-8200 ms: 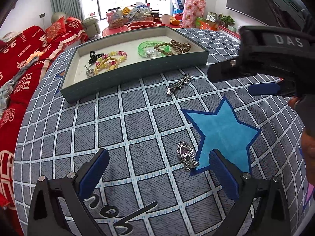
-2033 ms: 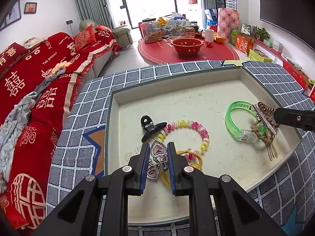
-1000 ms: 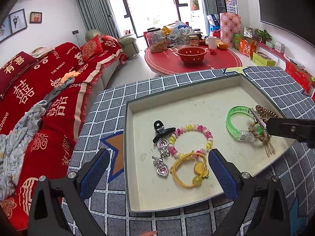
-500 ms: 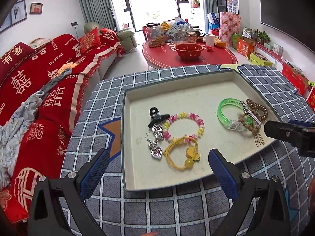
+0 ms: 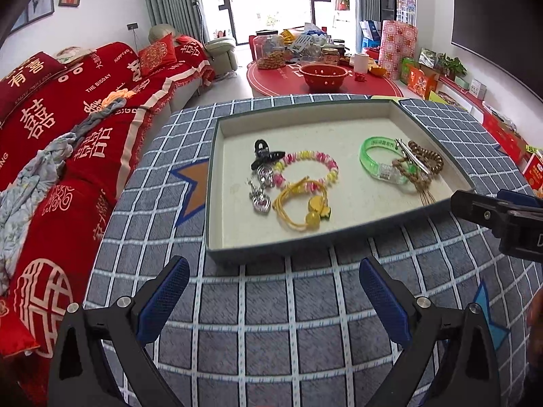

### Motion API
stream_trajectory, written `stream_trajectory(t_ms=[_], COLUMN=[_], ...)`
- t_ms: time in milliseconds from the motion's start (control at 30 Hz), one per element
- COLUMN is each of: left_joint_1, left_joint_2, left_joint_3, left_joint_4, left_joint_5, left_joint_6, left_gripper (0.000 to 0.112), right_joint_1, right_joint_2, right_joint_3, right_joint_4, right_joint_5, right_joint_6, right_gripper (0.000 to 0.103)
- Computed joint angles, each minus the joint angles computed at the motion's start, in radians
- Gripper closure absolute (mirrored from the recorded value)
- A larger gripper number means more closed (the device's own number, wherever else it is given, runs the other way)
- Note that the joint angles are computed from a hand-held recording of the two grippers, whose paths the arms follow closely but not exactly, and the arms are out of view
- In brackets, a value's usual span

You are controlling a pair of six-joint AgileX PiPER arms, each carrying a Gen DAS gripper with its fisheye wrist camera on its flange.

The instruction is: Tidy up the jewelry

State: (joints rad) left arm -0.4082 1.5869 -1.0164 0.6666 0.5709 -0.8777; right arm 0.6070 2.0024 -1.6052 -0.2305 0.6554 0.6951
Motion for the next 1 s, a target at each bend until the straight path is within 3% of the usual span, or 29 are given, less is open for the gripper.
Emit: stream_trajectory(t_ms=[167,567,1000], left_joint_1=[-0.023,-0.128,-0.167], left_joint_2=[-0.058,-0.213,-0.222], left_joint_3=[0.065,0.215,0.230], left_joint_4=[0.017,0.284,0.392], left_joint_5=[0.001,0.046,0.082], left_joint_6=[-0.065,-0.441,-0.574], left_gripper=[0.009,0.009,0.009], right_joint_1=[0.041,0.160,0.253], right_joint_2=[-0.059,-0.195,-0.228], right_joint_3=[0.088,0.260,0.296], right_joint_4=[-0.124,-0.434,-0.695], right_joint_5=[-0.021,-0.035,0.029], right_joint_6=[0.112,0.429,0.636], right_gripper=[0.000,0.000,0.000])
